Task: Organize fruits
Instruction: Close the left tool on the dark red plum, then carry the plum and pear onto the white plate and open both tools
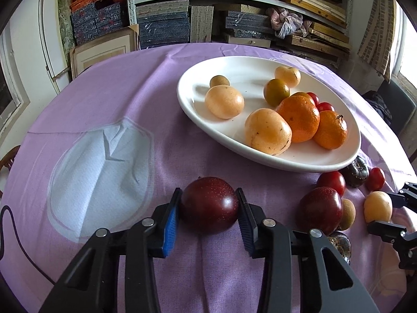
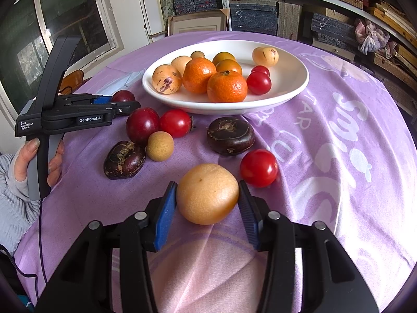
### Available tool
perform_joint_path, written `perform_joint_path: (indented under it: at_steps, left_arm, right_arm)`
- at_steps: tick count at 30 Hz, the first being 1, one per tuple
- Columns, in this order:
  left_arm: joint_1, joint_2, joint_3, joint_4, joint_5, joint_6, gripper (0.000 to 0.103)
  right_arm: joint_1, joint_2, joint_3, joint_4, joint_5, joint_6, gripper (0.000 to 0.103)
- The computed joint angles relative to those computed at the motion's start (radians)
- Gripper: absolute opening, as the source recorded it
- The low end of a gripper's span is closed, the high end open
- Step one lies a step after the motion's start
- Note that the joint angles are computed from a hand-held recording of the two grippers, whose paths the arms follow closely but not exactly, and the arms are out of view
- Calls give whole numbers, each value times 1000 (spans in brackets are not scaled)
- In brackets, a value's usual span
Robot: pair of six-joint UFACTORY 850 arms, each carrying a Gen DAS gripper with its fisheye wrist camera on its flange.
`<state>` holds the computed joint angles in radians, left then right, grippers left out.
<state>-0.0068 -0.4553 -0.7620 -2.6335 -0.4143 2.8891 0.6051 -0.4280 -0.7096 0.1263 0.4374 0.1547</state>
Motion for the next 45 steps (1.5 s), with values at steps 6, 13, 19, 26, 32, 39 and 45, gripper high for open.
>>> perform_joint_path:
  at_steps: [6, 13, 19, 26, 32, 39, 45]
  left_arm:
    - [-6, 57, 77, -109, -97, 135, 40]
    - [-5, 208, 97, -3, -108, 24, 40]
    - [-62, 142, -97, 28, 30, -76, 40]
    - [-104, -93, -336, 229, 162, -315, 40]
    - [-96, -187, -413, 449, 151, -556, 42]
    - [-57, -63, -284, 261, 72, -388, 75]
    - [31, 159, -26, 232, -61, -350, 100]
  right_arm:
    - [-3, 21, 25, 25, 32, -1, 45]
    - [-5, 232, 124, 198, 107, -149, 45]
    - [-45, 196, -30, 306, 66, -313, 45]
    - [-106, -40, -253, 157, -20, -167, 45]
    - [-132, -127, -318, 94, -11, -167, 57]
    - [-108, 48, -147, 88, 151, -129, 82]
    - [-10, 312, 146, 185, 351, -129, 99]
